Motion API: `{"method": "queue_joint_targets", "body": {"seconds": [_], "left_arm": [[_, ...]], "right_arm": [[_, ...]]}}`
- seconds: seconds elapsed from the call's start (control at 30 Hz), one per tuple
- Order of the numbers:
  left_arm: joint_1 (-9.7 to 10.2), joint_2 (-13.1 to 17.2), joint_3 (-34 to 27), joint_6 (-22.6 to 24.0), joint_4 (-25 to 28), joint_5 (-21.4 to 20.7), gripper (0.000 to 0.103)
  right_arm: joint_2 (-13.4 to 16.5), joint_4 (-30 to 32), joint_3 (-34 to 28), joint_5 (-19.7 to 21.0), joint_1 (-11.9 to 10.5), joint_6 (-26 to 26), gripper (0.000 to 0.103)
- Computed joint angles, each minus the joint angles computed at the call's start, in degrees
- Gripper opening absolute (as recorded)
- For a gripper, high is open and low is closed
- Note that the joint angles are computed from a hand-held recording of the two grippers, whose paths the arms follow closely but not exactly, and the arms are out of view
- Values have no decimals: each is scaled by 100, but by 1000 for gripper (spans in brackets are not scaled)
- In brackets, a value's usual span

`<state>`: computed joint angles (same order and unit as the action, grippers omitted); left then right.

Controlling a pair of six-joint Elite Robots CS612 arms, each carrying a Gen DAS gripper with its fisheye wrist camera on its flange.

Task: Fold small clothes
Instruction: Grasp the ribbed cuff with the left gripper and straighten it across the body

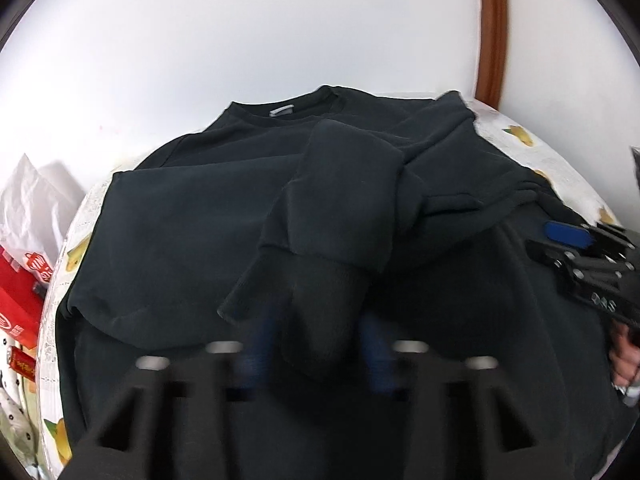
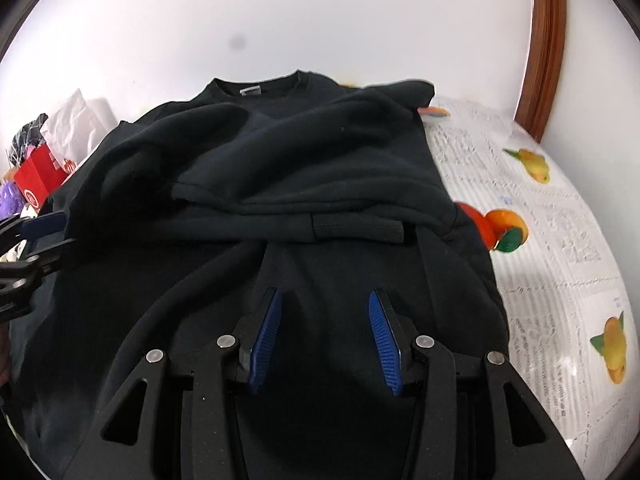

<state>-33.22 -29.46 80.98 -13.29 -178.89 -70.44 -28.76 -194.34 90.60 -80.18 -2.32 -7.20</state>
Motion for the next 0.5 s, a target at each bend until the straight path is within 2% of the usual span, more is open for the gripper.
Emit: {"method": "queue_joint_targets", "body": {"seconds": [0.03,0.07,0.17,0.33,0.43,0.5], "left_arm": [[14,-8,5,8,-63,34,10],[21,-27,44,12,-224,143,10],[5,-98,154,276,-659,961,10],[172,-189,185,279,-569,1588,10],[323,-237,236,186,-473,1457,10],[424,-290,313,12,-299,1145,13]], "right_arm": [[1,36,-6,-39,7,-12,45],[-4,98,-21,-44,9,-17,46],[-5,121,-23,7,-7,8,46],[-1,133,-30,12,-14,5,46],[2,142,-38,-21,-8,-11,47],[2,152,-43,-19,-7,-11,47]]}}
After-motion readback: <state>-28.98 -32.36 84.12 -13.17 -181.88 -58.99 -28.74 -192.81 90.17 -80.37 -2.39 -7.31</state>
